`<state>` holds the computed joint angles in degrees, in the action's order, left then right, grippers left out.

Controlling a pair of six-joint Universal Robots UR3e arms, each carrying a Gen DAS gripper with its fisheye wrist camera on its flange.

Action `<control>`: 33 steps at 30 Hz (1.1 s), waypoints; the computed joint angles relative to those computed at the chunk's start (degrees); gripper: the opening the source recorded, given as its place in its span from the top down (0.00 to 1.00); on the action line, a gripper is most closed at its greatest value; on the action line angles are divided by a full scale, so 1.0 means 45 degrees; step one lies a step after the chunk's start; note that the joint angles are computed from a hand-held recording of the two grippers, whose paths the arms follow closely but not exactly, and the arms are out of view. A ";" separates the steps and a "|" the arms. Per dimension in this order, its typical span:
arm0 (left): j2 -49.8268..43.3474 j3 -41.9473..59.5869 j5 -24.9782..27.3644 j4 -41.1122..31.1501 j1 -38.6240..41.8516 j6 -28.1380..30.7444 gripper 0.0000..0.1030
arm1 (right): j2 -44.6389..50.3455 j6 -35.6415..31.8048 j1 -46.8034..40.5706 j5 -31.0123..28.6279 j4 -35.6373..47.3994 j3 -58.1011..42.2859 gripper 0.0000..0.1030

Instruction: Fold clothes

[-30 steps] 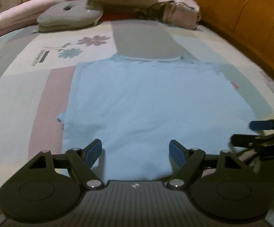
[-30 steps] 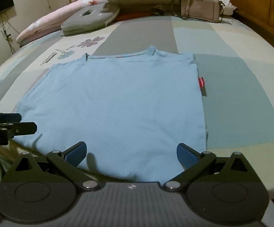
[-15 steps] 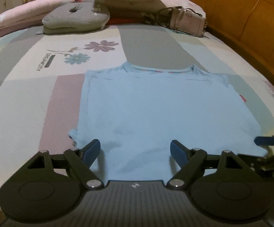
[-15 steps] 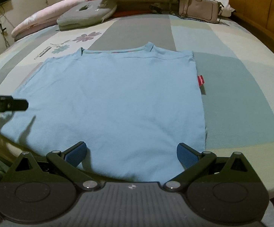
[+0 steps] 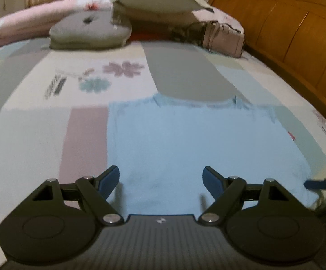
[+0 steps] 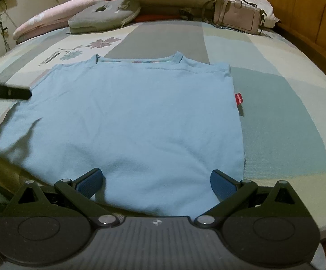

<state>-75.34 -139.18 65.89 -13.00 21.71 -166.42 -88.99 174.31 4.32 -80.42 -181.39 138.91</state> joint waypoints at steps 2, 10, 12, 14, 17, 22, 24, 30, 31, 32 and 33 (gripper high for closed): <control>-0.0855 0.0620 -0.0287 0.0157 0.0060 -0.0069 0.21 | 0.0037 -0.0027 -0.0021 0.0041 -0.0138 0.0053 0.00; -0.4462 0.2557 -0.1096 0.0579 -0.0044 -0.0156 0.21 | 0.0215 -0.0180 -0.0076 0.0167 -0.0256 -0.0021 0.00; -0.4666 0.2627 -0.1074 0.0865 -0.0050 0.0016 0.21 | 0.0241 -0.0266 -0.0135 0.0230 -0.0313 0.0004 0.00; -0.4504 0.2979 -0.1016 0.0242 -0.0091 0.0140 0.21 | 0.0299 -0.0343 -0.0191 0.0312 -0.0541 0.0101 0.00; -0.4296 0.3372 -0.1238 -0.0260 0.0094 0.0344 0.21 | 0.0403 -0.0298 -0.0156 0.0290 -0.0875 0.0205 0.00; -0.5020 0.4531 -0.2128 -0.1178 0.0266 0.0563 0.20 | 0.0470 -0.0061 0.0100 -0.0020 -0.0866 0.0082 0.00; -0.5900 0.5026 -0.1416 -0.0697 -0.0148 0.0080 0.20 | 0.0470 0.0029 0.0192 -0.0132 -0.0745 -0.0015 0.00; -0.6037 0.5549 -0.0248 -0.0863 -0.0718 0.0232 0.20 | 0.0388 0.0401 0.0517 -0.0614 -0.0251 -0.0308 0.00; -0.5703 0.5424 -0.0603 -0.1161 -0.0387 0.0337 0.20 | 0.0374 0.0439 0.0550 -0.0662 -0.0182 -0.0340 0.00; -0.5350 0.5301 -0.0917 -0.1482 -0.0048 0.0443 0.20 | 0.0345 0.0466 0.0576 -0.0700 -0.0091 -0.0372 0.00; -0.4996 0.5197 -0.1216 -0.1834 0.0294 0.0568 0.20 | 0.0272 0.0460 0.0580 -0.0705 0.0070 -0.0404 0.00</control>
